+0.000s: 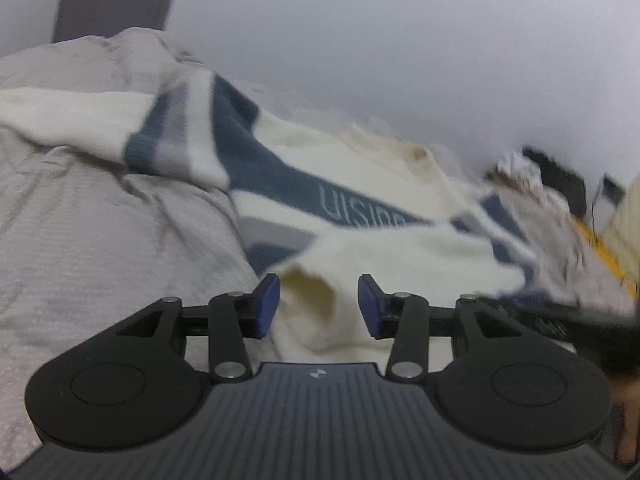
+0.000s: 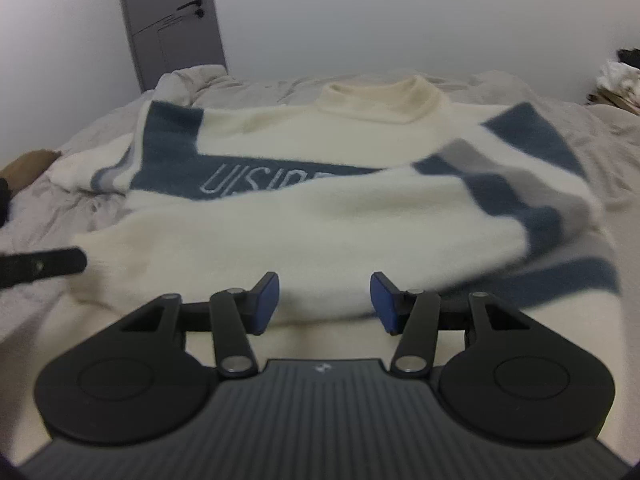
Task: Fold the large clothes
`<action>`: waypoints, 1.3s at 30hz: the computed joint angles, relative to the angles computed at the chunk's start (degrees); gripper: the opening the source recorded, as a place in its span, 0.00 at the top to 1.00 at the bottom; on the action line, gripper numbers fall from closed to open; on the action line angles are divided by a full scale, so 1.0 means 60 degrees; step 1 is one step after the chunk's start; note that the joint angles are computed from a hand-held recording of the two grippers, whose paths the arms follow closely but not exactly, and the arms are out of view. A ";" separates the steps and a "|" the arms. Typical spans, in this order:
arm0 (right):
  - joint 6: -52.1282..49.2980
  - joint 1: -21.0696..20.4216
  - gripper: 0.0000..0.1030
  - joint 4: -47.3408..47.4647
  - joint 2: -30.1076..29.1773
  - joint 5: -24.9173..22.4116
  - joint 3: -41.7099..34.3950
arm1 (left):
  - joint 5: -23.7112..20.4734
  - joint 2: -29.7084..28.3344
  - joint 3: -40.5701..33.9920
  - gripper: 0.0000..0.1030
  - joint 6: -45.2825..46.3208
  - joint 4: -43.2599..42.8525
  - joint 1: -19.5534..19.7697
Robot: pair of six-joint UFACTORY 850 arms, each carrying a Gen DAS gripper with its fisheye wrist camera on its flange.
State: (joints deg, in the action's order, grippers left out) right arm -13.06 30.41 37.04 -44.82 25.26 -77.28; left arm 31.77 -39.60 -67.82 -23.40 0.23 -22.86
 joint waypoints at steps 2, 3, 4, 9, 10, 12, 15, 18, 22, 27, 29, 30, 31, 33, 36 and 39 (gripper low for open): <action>0.0304 0.0125 0.49 0.0007 0.0396 0.0192 0.0468 | 0.0116 0.0121 0.0133 0.49 0.0034 -0.0458 0.0098; 0.0422 0.0198 0.49 0.0049 0.0565 0.0325 0.0671 | 0.0070 0.0156 0.0136 0.47 0.0082 -0.0696 0.0141; 0.0619 0.0279 0.49 0.0053 0.0735 0.0468 0.0878 | 0.0007 0.0178 0.0128 0.44 0.0139 -0.0905 0.0186; 0.1845 0.0628 0.48 -0.0289 0.1421 0.1006 0.1744 | -0.0653 0.0028 -0.0261 0.44 0.0600 -0.2416 0.0546; 0.1978 0.0702 0.48 -0.0270 0.1545 0.1153 0.1922 | -0.0851 -0.0051 -0.0422 0.44 0.0607 -0.2582 0.0654; 0.2214 0.0821 0.48 -0.0249 0.1737 0.1464 0.2241 | -0.1189 -0.0229 -0.0778 0.44 0.0797 -0.2915 0.0914; 0.2261 0.0850 0.48 -0.0368 0.1793 0.1670 0.2407 | -0.1889 -0.0636 -0.1431 0.43 0.0044 -0.2501 0.1423; 0.2367 0.0745 0.48 -0.0614 0.1690 0.1724 0.2366 | -0.1642 -0.0980 -0.1691 0.43 -0.2315 -0.1246 0.1970; 0.3552 0.0471 0.48 -0.1642 0.1520 0.1657 0.2281 | -0.1116 -0.1453 -0.2158 0.43 -0.4259 -0.0185 0.2495; 0.4110 0.0245 0.48 -0.2111 0.1183 0.1359 0.1940 | -0.0408 -0.2202 -0.3093 0.43 -0.5464 0.0406 0.3044; 0.4265 0.0179 0.48 -0.2184 0.1025 0.1257 0.1753 | -0.0241 -0.2529 -0.3558 0.43 -0.5540 0.0175 0.3150; 0.4328 0.0143 0.48 -0.2219 0.0942 0.1167 0.1637 | -0.0137 -0.2656 -0.3728 0.43 -0.5608 0.0083 0.3206; 0.4389 0.0102 0.48 -0.2265 0.0863 0.1068 0.1516 | -0.0007 -0.2792 -0.3899 0.43 -0.5775 0.0061 0.3275; 0.4388 0.0048 0.48 -0.2238 0.0717 0.0955 0.1303 | -0.0057 -0.3036 -0.4268 0.43 -0.6032 -0.0066 0.3403; 0.4100 -0.0017 0.48 -0.1959 0.0473 0.0704 0.0968 | -0.0326 -0.3364 -0.4840 0.43 -0.6036 -0.0424 0.3537; 0.3805 -0.0049 0.48 -0.1623 0.0151 0.0331 0.0525 | -0.0587 -0.3532 -0.5209 0.44 -0.6006 -0.0731 0.3605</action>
